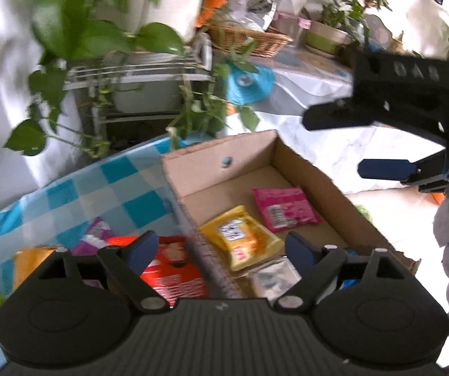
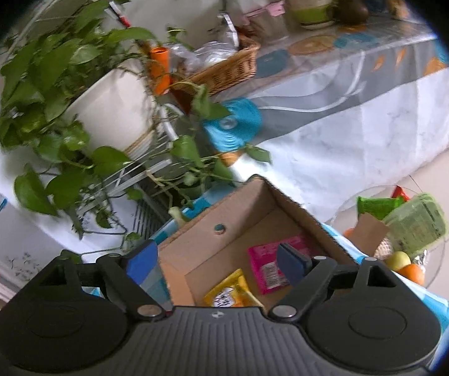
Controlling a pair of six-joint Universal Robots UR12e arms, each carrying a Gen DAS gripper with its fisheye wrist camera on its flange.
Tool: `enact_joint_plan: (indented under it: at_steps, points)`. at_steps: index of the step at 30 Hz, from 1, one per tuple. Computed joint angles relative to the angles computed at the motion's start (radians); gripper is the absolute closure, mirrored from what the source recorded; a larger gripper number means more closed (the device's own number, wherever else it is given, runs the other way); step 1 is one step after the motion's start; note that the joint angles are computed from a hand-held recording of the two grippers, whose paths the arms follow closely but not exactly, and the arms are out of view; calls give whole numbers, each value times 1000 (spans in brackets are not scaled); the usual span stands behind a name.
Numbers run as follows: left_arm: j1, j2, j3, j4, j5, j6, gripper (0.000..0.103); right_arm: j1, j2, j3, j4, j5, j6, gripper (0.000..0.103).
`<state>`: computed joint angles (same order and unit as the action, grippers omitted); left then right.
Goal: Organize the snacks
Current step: 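Move both tools back over the remaining snack bags on the table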
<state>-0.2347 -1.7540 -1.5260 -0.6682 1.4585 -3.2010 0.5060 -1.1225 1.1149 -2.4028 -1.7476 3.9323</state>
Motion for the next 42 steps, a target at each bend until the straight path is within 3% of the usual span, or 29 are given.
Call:
enact_joint_plan:
  at_steps: [8, 18, 32, 37, 42]
  points:
    - [63, 50, -44, -10, 25, 15, 15, 23, 32, -47, -4, -13, -148, 14]
    - [156, 85, -76, 6, 47, -103, 15, 36, 69, -92, -5, 103, -278, 14]
    - [259, 111, -111, -12, 129, -201, 15, 71, 128, -176, 86, 223, -427, 14]
    - [281, 108, -118, -47, 152, -170, 15, 80, 146, -199, 125, 257, -438, 14]
    - [307, 93, -114, -130, 97, -151, 15, 88, 161, -219, 157, 289, -453, 14]
